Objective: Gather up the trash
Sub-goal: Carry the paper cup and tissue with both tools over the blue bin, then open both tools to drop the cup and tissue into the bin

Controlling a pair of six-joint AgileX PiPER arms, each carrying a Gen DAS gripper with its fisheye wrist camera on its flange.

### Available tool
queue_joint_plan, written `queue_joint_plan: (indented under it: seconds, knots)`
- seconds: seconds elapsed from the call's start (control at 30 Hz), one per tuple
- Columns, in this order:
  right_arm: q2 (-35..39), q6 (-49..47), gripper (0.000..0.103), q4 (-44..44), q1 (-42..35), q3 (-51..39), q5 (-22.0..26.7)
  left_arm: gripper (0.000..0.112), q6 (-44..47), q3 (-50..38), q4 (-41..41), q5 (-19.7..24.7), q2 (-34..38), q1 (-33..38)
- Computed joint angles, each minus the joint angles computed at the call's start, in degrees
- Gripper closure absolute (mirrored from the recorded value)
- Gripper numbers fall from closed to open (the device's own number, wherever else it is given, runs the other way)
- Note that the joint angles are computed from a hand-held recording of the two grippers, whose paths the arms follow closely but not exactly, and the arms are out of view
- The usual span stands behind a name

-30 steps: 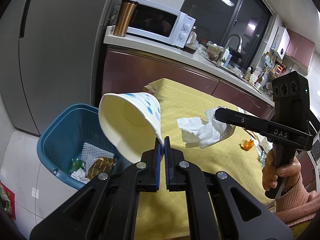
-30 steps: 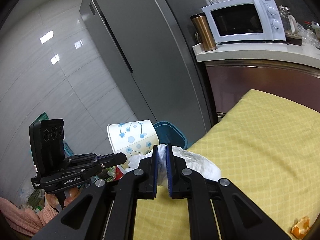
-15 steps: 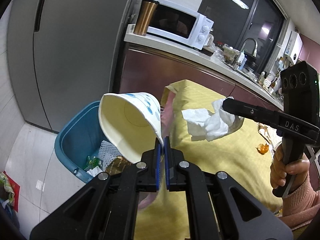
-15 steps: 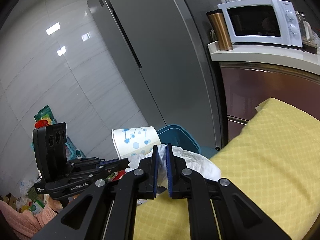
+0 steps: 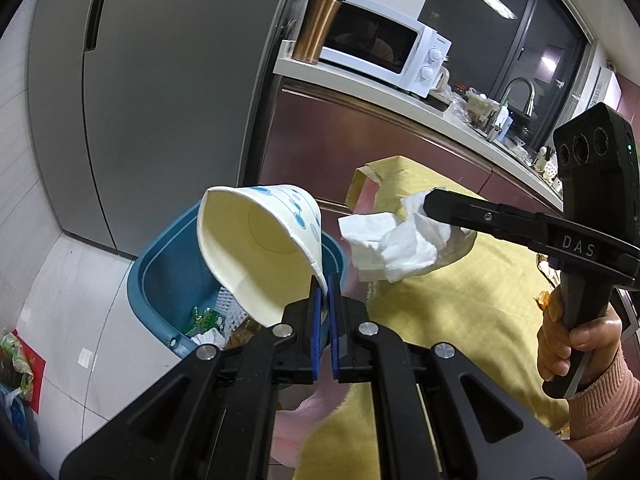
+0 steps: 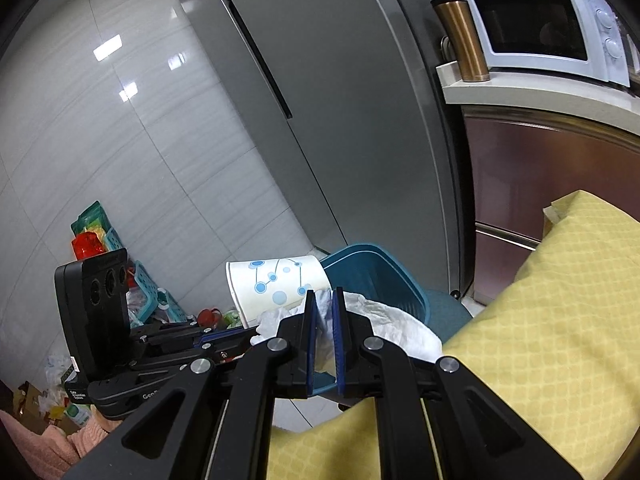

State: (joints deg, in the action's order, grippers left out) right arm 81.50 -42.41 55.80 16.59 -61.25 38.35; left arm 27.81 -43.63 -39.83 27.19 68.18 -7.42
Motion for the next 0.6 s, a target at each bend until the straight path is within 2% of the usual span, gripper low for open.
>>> queue_joint_plan:
  seconds: [0.4,0.6]
  knots:
    - [7.07,4.27,0.096,-2.94,4.17,-5.07,-1.92,0.108,-3.73,-0.7,3.71,-2.53,4.35,0.46]
    - [10.25,6.73,0.096,-5.05,5.81,-7.67,-2.22,0.108,-1.68,-0.96,2.24,-2.93,6.89,1.94]
